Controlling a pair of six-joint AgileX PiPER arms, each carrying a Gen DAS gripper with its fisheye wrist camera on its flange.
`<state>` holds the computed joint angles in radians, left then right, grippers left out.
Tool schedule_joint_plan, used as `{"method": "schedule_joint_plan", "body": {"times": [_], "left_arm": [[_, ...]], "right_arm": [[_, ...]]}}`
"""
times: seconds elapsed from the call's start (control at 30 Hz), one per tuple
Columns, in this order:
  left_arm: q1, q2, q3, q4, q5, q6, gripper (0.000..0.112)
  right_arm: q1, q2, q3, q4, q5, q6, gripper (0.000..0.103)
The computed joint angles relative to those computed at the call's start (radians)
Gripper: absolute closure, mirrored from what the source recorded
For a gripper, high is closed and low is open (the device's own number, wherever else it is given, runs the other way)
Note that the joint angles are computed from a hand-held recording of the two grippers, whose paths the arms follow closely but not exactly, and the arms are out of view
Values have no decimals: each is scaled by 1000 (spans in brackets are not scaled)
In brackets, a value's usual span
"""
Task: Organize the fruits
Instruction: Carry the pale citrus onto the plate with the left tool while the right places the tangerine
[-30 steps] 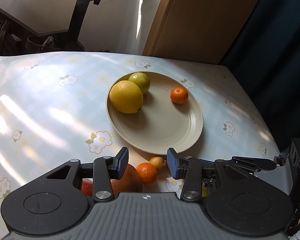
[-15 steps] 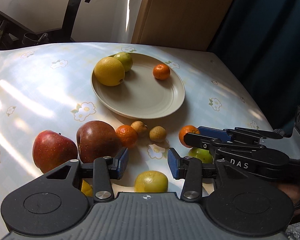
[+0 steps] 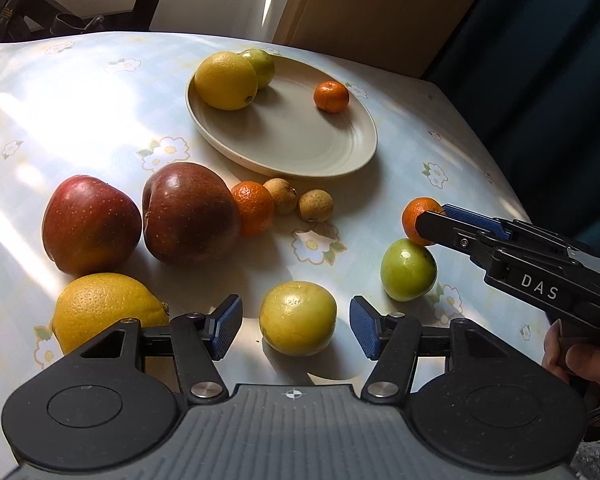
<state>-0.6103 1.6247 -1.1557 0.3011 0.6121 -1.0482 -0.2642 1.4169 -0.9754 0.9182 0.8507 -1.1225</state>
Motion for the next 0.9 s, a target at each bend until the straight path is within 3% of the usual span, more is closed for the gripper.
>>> {"method": "schedule_joint_plan", "body": {"times": [0.13,0.27,0.37,0.57,0.73,0.9], "left_arm": [[-2,30,-18,-15,-1,33,51],[1,37,-17,-18,5,22,65],[7,29,2,-23,-18,17,66],[-18,14,1,55,5,-42,66],[-66,14,-44,211,93,-116,66],[-59,23,-121,259,147,-57,66]], "right_arm": [[2,0,5,10,6,-11,74],[1,-5,10,14,13,-20,74],[2,-6,11,18,17,-23,74],[0,-14,13,17,29,-24,74],[-14,-7,-1,24,41,-29,74],[-16,6,-41,39,47,-26,74]]}}
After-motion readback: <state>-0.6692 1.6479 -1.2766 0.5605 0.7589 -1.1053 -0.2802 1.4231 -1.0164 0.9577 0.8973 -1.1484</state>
